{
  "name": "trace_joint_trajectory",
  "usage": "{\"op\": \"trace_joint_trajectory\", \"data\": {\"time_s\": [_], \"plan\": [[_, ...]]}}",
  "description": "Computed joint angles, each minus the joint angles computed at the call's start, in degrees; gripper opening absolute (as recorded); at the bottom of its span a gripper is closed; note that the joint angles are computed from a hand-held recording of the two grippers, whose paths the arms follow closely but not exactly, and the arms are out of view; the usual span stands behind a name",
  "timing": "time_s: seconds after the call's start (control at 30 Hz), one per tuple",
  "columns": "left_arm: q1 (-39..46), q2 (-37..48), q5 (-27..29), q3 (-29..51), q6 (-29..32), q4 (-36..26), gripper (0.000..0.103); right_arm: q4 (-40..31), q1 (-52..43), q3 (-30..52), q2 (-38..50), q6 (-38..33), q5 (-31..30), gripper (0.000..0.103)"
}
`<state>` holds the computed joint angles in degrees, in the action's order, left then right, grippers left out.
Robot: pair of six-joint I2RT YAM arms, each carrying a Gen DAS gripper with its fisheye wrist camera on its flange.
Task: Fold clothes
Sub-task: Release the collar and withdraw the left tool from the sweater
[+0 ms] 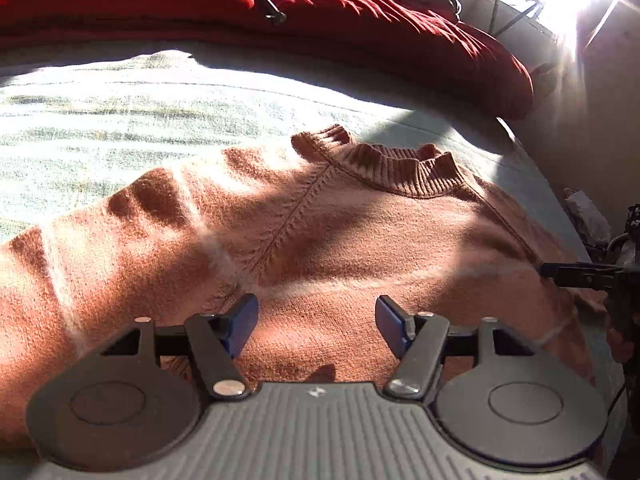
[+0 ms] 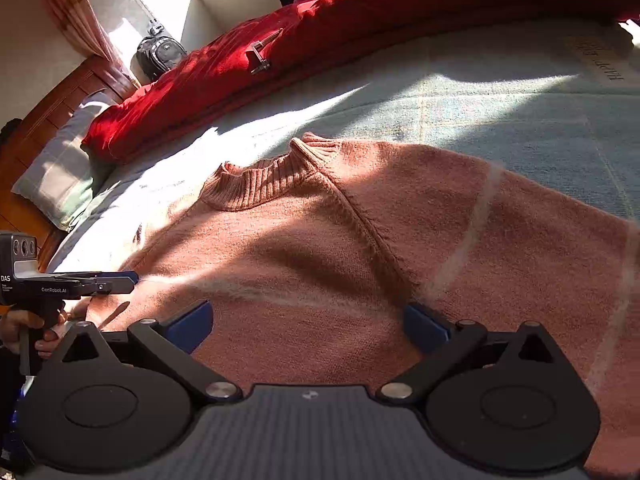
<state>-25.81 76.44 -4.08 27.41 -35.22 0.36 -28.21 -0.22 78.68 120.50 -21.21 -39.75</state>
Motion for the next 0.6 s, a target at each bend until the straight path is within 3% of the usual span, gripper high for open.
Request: {"op": "trace_joint_trajectory", "data": {"time_s": [0.1, 0.17, 0.23, 0.37, 0.5, 0.6], "plan": [[-9.73, -3.5, -7.55, -1.64, -1.88, 0.91, 0.079, 6.37, 2.95, -10.04, -9.32, -1.04, 4.74, 0.103], [-16.39, -0.41, -15.19, -1.33, -3.95, 1.19, 0.08, 9.75, 4.85, -15.69, -13.37, -2.2, 6.39, 0.103], [-19.93, 3.91, -20.59, -1.74, -6.46, 1.89, 0.08, 13.37, 8.25, -20.38, -14.67, -1.92, 11.87, 0.103], [-25.78, 2.63, -27.63, -7.9, -15.81, 4.45, 0.08, 32.79, 12.84, -34.01, -16.93, -0.75, 20.33, 0.103], [-32.97, -4.86, -31.9, -9.71, -27.88, -7.34, 0.08, 36.31, 11.3, -36.01, -17.15, 3.48, 18.17, 0.103], [-36.9, -9.3, -33.24, -9.17, -33.67, -15.46, 0.08, 37.21, 11.73, -36.28, -17.11, 3.5, 18.86, 0.103]]}}
